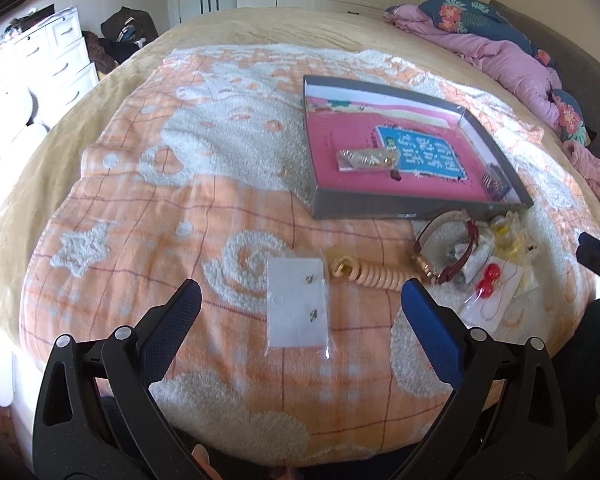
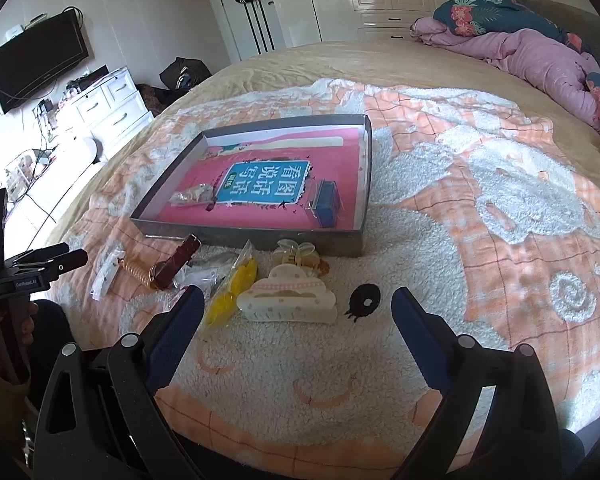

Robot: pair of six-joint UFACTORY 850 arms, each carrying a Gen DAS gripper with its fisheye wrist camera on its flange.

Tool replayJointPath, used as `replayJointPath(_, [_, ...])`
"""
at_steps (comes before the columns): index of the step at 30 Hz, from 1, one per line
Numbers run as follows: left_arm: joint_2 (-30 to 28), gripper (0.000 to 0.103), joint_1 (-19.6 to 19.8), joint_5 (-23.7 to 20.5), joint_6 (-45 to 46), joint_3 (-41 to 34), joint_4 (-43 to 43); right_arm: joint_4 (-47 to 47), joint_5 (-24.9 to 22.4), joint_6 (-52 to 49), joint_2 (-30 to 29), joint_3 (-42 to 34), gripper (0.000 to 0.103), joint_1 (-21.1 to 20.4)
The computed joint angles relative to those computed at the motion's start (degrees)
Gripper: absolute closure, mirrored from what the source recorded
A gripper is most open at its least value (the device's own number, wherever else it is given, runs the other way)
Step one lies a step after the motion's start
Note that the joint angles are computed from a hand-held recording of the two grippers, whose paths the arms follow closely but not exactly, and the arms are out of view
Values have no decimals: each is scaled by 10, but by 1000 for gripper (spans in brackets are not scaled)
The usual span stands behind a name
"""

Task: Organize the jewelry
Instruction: 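Withdraw both tools from the tray back toward the remaining jewelry, then grasp the white earring card with the left tool while the right tool grasps the cream cloud hair clip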

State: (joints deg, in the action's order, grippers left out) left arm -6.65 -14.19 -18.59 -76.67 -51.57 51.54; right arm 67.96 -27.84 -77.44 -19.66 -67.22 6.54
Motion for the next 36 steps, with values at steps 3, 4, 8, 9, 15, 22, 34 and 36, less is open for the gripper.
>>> replayJointPath(3, [-5,9,3,2,27,3,-31,-3,1,1,-2,1,7,1])
replayJointPath(4, [-7,9,5,4,42,4,-45,-4,3,2,-2,2,6,2])
replayJointPath(8, [-15,9,6,8,59,6,-64,-17,7,15,-6,1,5,3])
replayJointPath(9, [-18,10,6,6,63,5,-69,-22,8,21,-7,0,5,4])
replayJointPath(15, [-39,40,5,9,102,0,-99,-52,20,51,-23,-5,5,8])
replayJointPath(22, [-49,68,10,19,72,-4,-70,-95,35,83,-48,-20,5,23])
replayJointPath(34, [-28,71,22,57,6,11,-15,-123,47,122,-83,-44,5,44])
replayJointPath(36, [-23,71,21,58,-7,13,-4,-124,51,126,-86,-46,5,47])
